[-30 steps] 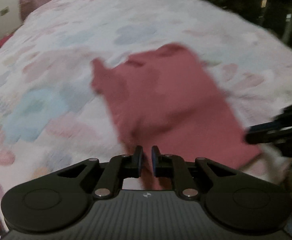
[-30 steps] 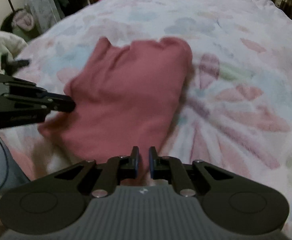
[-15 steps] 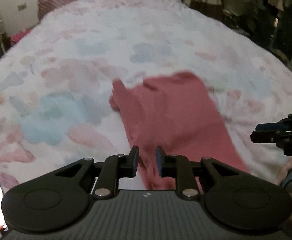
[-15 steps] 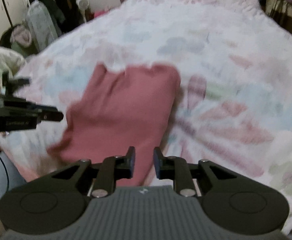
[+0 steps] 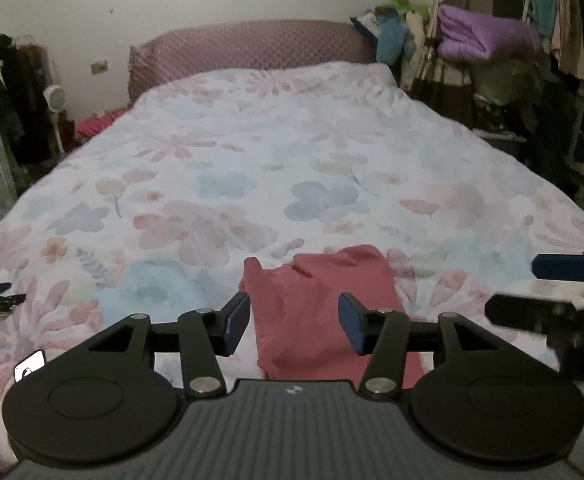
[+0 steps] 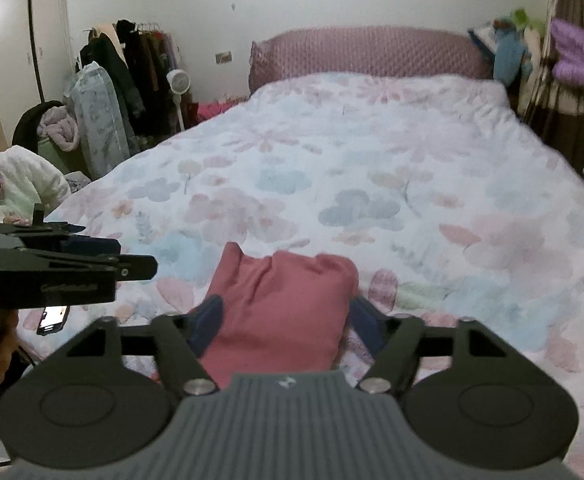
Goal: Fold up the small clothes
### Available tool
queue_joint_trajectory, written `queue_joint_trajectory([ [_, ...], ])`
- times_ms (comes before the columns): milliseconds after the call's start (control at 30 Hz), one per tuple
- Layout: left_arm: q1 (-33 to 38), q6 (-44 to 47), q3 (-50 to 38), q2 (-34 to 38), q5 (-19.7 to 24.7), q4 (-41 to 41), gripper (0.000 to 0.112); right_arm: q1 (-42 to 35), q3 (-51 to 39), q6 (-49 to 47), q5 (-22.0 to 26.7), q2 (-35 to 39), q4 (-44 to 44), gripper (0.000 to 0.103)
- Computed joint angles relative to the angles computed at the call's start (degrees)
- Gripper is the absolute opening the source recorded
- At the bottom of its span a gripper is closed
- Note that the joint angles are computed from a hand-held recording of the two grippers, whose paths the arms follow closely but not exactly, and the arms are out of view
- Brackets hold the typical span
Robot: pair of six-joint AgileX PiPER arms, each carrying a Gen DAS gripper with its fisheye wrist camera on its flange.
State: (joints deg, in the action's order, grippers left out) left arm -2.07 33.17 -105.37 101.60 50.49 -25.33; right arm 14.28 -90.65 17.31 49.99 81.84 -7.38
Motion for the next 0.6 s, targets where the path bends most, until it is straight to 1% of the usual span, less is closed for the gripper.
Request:
queue_joint_trajectory([
  [33,0.1,0.8,2.0,-1.1,-1.4,-0.6,0.067,1.9,1.2,2.9,0.0,-1.3,-2.9,0.079],
  [67,0.0,1.1,5.1,-2.9,-3.6,-1.0,0.078,3.7,3.0,6.1,-0.2,-2.8,-5.9,0.081],
  [133,0.1,1.8,9.2,-5.1,-6.2,-1.9,0.088,7.4,6.0,13.3,0.4,-4.8,-11.8,0.081],
  [200,-0.6,0.1,12.9,-7.3,-8.5,0.3,0.088,10.8,8.4,20.4,2.5,-6.0,-16.7,0.081],
  [267,-2.4,-3.7,17.6,-10.2,-12.6,6.0,0.09,12.0,10.2,22.7,4.0,-6.6,-17.3,0.081],
  [300,-2.8,-4.3,18.6,-10.8,-12.7,7.5,0.09,12.2,10.9,22.6,4.7,-6.8,-16.5,0.081],
  [400,-2.2,-2.1,20.1,-11.3,-10.6,6.2,0.09,12.8,12.4,24.3,6.1,-7.1,-16.0,0.081],
  [467,-2.4,-3.6,20.4,-11.0,-9.2,7.7,0.09,12.9,12.5,24.9,7.4,-6.5,-15.9,0.081],
  [533,-2.8,-5.2,19.7,-10.1,-7.3,9.2,0.09,11.7,13.5,24.0,6.4,-6.8,-13.6,0.081],
  [567,-2.8,-5.7,19.7,-10.0,-6.8,9.5,0.09,11.0,14.0,23.4,5.7,-6.9,-12.3,0.081],
  [600,-2.9,-6.1,20.3,-10.2,-6.7,9.8,0.09,10.7,14.0,23.1,6.1,-6.6,-11.5,0.082],
])
